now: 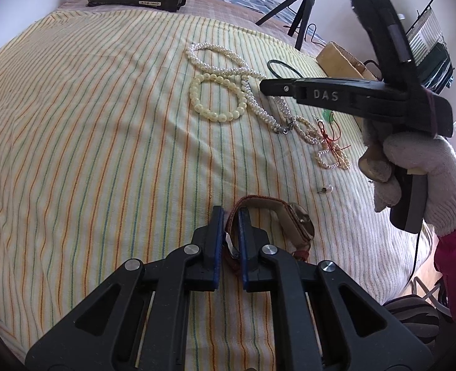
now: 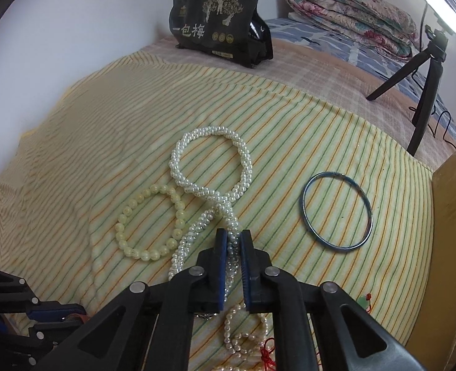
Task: Organize jewelry
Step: 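Close the left tool on the watch strap while the right tool grasps the pearl necklace, then lift the watch and the pearl necklace and carry both over the cardboard box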
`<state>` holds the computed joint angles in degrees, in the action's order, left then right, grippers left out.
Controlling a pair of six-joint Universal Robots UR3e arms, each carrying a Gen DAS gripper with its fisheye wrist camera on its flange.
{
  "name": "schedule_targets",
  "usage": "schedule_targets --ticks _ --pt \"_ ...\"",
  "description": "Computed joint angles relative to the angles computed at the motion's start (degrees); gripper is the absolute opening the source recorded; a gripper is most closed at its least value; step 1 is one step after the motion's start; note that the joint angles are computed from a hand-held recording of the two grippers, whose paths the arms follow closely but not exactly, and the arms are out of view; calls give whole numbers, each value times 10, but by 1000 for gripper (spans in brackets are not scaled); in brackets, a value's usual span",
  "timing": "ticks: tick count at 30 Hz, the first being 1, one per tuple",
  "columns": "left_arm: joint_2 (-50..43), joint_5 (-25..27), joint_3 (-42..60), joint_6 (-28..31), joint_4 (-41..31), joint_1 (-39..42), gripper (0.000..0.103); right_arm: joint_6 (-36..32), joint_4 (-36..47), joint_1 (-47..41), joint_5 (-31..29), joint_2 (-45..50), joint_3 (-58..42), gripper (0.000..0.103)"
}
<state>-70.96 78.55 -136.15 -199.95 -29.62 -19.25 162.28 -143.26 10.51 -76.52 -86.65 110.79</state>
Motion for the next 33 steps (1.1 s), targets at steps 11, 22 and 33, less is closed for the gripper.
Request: schedule_targets --ticks 11,22,33 --pt "37 33 2 -9 -21 -12 7 8 19 0 2 -61 -21 5" --pt "89 58 36 -5 -61 -23 7 4 80 6 -10 -115 -96 5" --pt "45 96 128 -13 -64 -78 7 -34 172 -51 1 -208 -158 5"
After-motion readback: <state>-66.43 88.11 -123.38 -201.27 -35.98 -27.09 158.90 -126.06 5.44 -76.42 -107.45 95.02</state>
